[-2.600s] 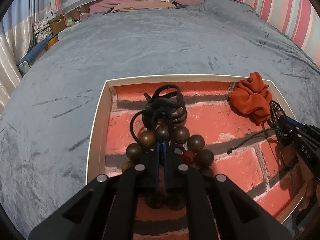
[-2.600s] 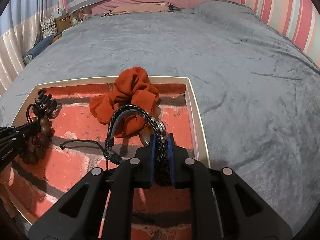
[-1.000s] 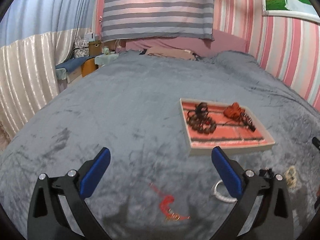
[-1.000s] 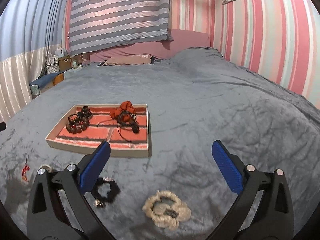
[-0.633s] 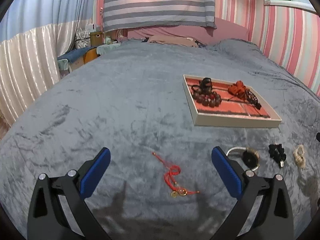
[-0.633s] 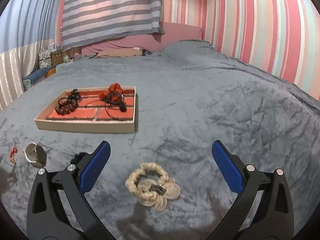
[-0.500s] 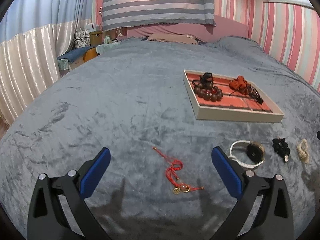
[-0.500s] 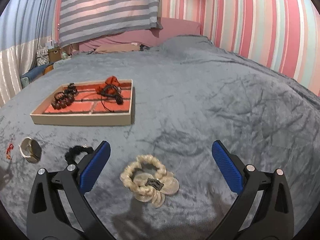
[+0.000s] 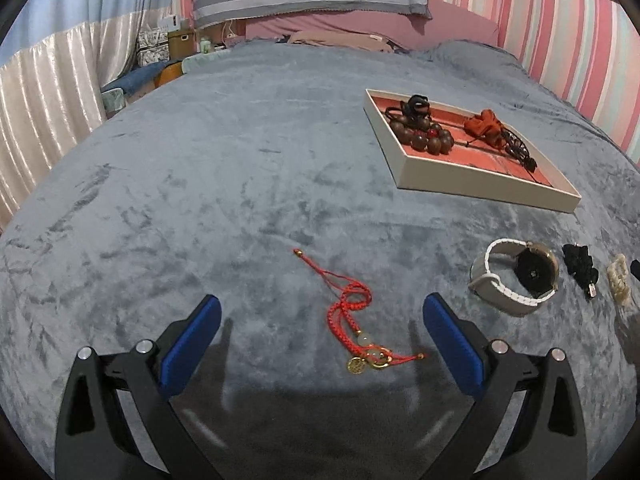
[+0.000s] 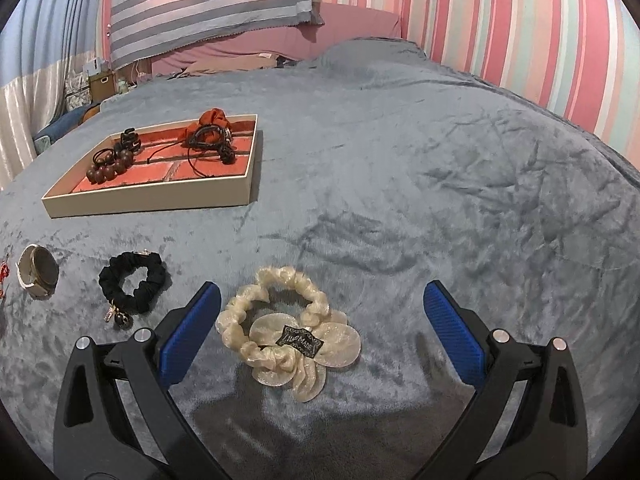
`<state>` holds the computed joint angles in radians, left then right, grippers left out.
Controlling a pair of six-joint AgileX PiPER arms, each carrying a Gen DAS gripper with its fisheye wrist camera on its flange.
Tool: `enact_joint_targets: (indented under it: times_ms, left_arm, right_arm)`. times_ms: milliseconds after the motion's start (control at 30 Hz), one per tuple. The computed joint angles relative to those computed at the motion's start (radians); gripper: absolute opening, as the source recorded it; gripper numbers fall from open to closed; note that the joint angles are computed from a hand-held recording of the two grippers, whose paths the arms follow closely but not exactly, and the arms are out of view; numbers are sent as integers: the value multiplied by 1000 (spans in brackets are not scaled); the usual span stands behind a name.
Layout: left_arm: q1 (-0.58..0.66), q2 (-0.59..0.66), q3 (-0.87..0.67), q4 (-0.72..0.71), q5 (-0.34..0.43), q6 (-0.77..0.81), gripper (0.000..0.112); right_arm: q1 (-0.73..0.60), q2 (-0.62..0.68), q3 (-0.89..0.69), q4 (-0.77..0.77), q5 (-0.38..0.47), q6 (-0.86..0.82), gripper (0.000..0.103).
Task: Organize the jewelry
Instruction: 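Grasp the red beaded cord with the left gripper while the right grasps the cream scrunchie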
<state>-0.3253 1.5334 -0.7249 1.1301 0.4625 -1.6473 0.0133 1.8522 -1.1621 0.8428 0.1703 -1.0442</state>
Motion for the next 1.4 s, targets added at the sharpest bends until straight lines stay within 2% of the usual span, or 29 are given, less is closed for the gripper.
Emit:
enact_joint_targets:
  times_ms: [133,233,300,367,633,833,967,1067,1100,1133,1167,1267,1400]
  left_arm:
    - [-5,29,-19,-15,-2,38,97]
    - [12,50,-30,-40,-31,74,82]
    - [29,64,-36,-67,-51,103,76]
    - [35,65,-33,-57,-59,88,76]
    - [43,68,-30,-48,-72,77,61]
    - [53,70,-30,-42,-86,73,46]
    - [49,67,-26,-17,-74,42,34]
    - [49,64,-23,-13,-68,35,30]
    - [42,64,-24,-7,-57,28,25]
    - [36,59,-18,15,-57,10,14]
    - [37,57,-15,20,-74,15,9]
    - [12,71,-29,21,-50,31,9]
    - [23,62,-18,33,-73,17,8]
  right_arm:
    - [12,27,-23,-147,5,139,95]
    - [10,48,-41,-166,22,162,90]
    - [2,64,-61,-165,48,167,87]
    - [-4,85,-86,-178,77,189,84]
    - [-9,161,-185,-331,170,365,51]
    - [-13,170,-196,-314,180,359,34]
    - [-5,167,-189,-308,172,342,27]
    - [-2,167,-188,-306,169,334,23]
    - [-2,168,-189,-305,168,333,23]
    - [-1,167,-188,-306,166,333,19]
    - [-1,167,-187,-302,166,330,16]
    - [-1,167,-188,-301,166,329,16]
    - [-5,167,-188,-279,171,307,15]
